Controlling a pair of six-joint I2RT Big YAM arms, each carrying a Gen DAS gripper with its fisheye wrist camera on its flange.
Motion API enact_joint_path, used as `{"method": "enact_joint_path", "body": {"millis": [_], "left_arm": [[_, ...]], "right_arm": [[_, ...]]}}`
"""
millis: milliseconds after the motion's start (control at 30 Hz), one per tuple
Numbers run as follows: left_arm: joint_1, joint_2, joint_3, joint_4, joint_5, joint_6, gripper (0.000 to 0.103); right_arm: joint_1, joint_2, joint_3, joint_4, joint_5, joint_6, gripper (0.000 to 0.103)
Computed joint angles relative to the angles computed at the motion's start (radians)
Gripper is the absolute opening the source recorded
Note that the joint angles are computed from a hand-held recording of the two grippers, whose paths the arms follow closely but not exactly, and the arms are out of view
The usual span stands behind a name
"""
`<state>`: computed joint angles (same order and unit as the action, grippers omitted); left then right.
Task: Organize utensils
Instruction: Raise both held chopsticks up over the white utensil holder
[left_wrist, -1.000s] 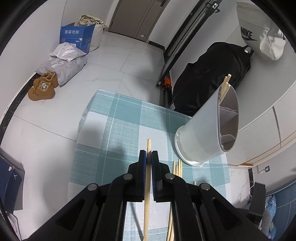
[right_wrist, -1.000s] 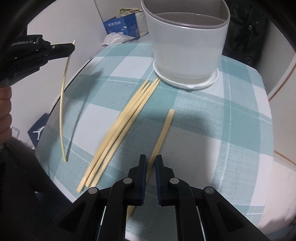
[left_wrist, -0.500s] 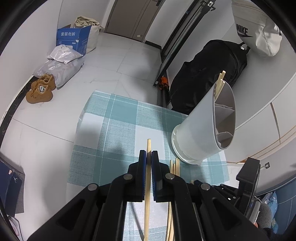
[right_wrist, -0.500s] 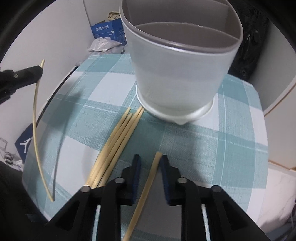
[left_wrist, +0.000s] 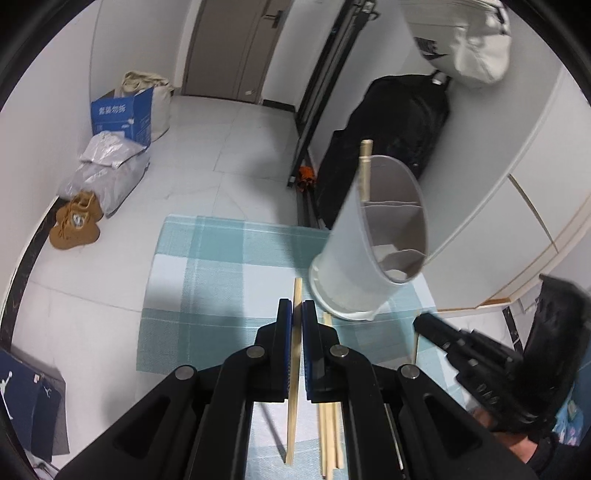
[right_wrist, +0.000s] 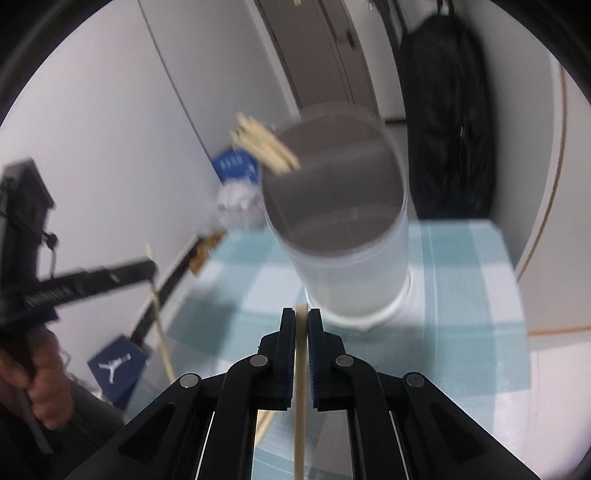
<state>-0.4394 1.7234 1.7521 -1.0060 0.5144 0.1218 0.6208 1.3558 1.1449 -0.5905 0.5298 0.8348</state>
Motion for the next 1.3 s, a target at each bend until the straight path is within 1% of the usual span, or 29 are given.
{"method": "enact_joint_path", "body": {"millis": [67,200,333,467,633,733,767,900,967,1033,1067,1233,1300], "left_arm": [[-0.006,-0.009,0.001,-0.006,0.000,0.005,0.001],[-0.024,-0.030,0.008,-0.008,-0.008,0.014,0.001],[-0.042,-0.045,0.026,-0.012,-0.008,0.016,0.001],[-0.064,-0.050,0.045,-0.014,-0.017,0.025,0.001],[-0.084,-0.051,0.071,-0.017,-0.032,0.038,0.001],[-0.090,-0.040,0.106,-0.034,-0.037,0.042,0.001],[-0.092,-0.034,0.123,-0.044,-0.039,0.042,0.001],[-0.100,-0.017,0.183,-0.073,-0.041,0.040,0.001],[-0.103,-0.003,0.221,-0.089,-0.035,0.034,0.001],[-0.104,0.021,0.283,-0.119,-0.016,0.031,0.001],[-0.107,0.025,0.292,-0.120,-0.016,0.029,0.001],[-0.115,0.097,0.429,-0.169,-0.028,0.012,0.001],[-0.116,0.147,0.516,-0.212,-0.019,-0.007,0.001]], "right_arm": [[0.007,-0.009,-0.005,0.052,0.028,-0.018,0.006],[0.036,-0.072,-0.046,0.101,0.105,-0.034,0.005],[0.041,-0.116,-0.072,0.134,0.144,-0.051,0.005],[0.051,-0.141,-0.079,0.163,0.171,-0.082,0.005],[0.045,-0.156,-0.076,0.202,0.183,-0.127,0.005],[0.032,-0.166,-0.063,0.210,0.185,-0.164,0.005],[0.033,-0.170,-0.053,0.202,0.191,-0.173,0.005],[0.007,-0.180,-0.018,0.199,0.181,-0.223,0.005],[-0.012,-0.184,-0.001,0.204,0.166,-0.249,0.005],[-0.035,-0.187,0.028,0.201,0.148,-0.282,0.005],[-0.045,-0.187,0.037,0.198,0.137,-0.290,0.005],[-0.113,-0.167,0.119,0.150,0.068,-0.324,0.005],[-0.136,-0.156,0.146,0.135,0.051,-0.335,0.005]]}}
